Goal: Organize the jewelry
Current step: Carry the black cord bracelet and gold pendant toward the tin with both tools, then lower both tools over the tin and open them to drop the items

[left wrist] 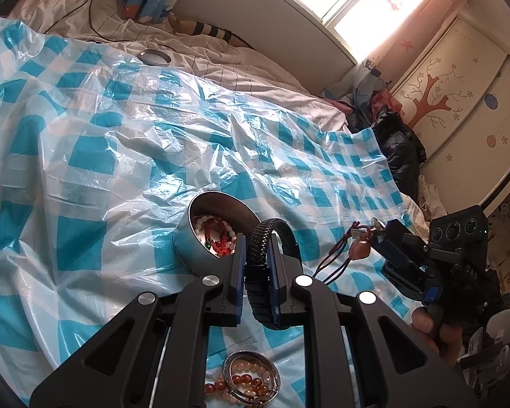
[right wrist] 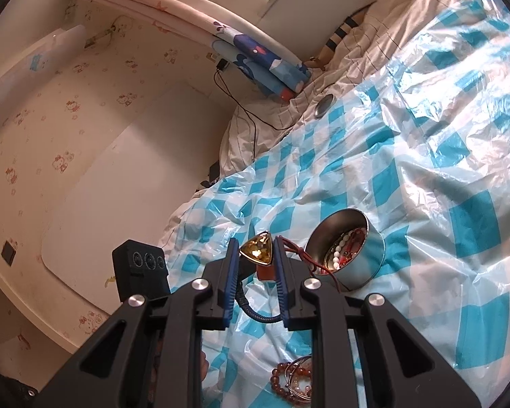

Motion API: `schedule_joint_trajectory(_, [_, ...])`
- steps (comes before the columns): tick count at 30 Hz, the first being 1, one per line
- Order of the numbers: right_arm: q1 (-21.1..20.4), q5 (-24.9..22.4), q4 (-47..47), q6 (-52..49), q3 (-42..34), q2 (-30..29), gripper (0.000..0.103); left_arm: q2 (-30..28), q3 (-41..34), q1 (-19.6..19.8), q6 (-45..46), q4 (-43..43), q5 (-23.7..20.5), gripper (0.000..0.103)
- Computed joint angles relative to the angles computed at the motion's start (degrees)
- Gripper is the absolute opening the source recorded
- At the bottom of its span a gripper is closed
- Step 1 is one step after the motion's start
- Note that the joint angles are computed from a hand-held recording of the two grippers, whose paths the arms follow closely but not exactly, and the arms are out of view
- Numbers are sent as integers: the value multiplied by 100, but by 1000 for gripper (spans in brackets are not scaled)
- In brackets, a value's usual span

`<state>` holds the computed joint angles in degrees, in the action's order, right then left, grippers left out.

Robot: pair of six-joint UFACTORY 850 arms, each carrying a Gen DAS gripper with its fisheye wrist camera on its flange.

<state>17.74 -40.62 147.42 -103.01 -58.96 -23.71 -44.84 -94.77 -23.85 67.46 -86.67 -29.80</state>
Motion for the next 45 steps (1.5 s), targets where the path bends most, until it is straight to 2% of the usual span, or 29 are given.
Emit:
schedule_joint_trajectory(9, [-24, -77, 26, 68, -218, -188, 21, -198, -301, -86, -206, 155, 188, 11])
schedule_joint_trajectory(16, [-41, 19, -23, 106, -515, -363, 21, -436, -604, -35, -412, 109, -55, 11])
schedule_joint_trajectory(23, [-85, 184, -238, 237, -924, -605, 21, -581, -841, 16, -444, 46, -53, 11])
schedule_joint_trajectory(37, [-187, 400, -755, 787, -1430, -1098, 21, -808, -1164, -25, -534, 146, 295, 11])
schedule_joint_trajectory(41, [-190, 507, -964, 963, -1557, -1207, 21, -979, -1395, -98, -869, 594, 399, 11])
schedule_joint_trajectory(43, [-185, 683, -1247, 1191, -1689, -1312, 21, -1120, -1600, -149, -1269, 1101, 414, 11])
schedule_joint_trajectory(45, [-177, 833, -1600, 1502, -1825, -1437, 21, -1273, -1830, -220, -2082, 2019, 488, 16])
